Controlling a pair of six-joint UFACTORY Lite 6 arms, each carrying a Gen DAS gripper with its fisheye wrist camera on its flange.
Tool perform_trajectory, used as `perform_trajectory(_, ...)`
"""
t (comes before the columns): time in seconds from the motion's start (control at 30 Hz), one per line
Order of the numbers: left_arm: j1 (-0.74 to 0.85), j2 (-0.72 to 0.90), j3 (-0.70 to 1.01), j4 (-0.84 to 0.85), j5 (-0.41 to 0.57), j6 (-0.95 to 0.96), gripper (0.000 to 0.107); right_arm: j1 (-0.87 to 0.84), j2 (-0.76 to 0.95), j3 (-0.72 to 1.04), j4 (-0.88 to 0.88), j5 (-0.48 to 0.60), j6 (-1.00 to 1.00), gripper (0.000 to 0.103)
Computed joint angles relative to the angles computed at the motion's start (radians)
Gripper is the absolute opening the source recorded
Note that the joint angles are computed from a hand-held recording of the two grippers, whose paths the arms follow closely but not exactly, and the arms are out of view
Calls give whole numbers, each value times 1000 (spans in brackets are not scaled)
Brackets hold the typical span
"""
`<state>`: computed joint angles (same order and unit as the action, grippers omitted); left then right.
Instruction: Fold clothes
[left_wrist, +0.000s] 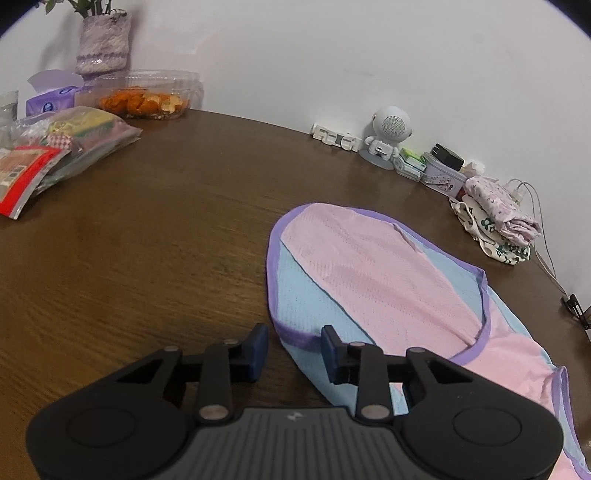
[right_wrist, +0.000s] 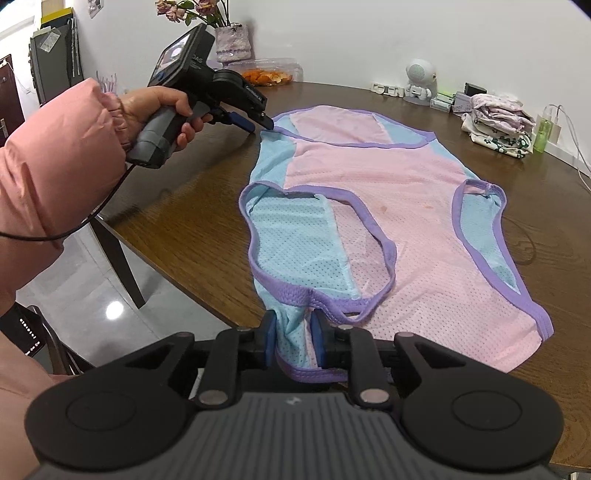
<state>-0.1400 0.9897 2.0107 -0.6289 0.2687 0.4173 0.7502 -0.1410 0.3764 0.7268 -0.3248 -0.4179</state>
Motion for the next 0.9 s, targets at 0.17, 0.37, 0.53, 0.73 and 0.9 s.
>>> perform_trajectory(0.17, -7, 31, 53, 82, 12, -70, 29, -4, -8, -5, -19, 4, 17, 19)
perform_trajectory(0.37, -29, 55, 95, 267, 18, -246, 4, -7, -18, -17, -52, 2, 49, 19)
perform_trajectory(0.53, -37, 64, 117, 383, 28, -387, 2, -8, -31, -25, -62, 6, 61, 19)
perform_trajectory(0.73, -19, 29, 96, 276, 15, -339, 1, -42, -56, -37, -155, 21, 140, 9)
perform_trajectory(0.9, -10, 32, 154, 315, 67, -423, 1, -112, -129, -66, -478, 72, 383, 4)
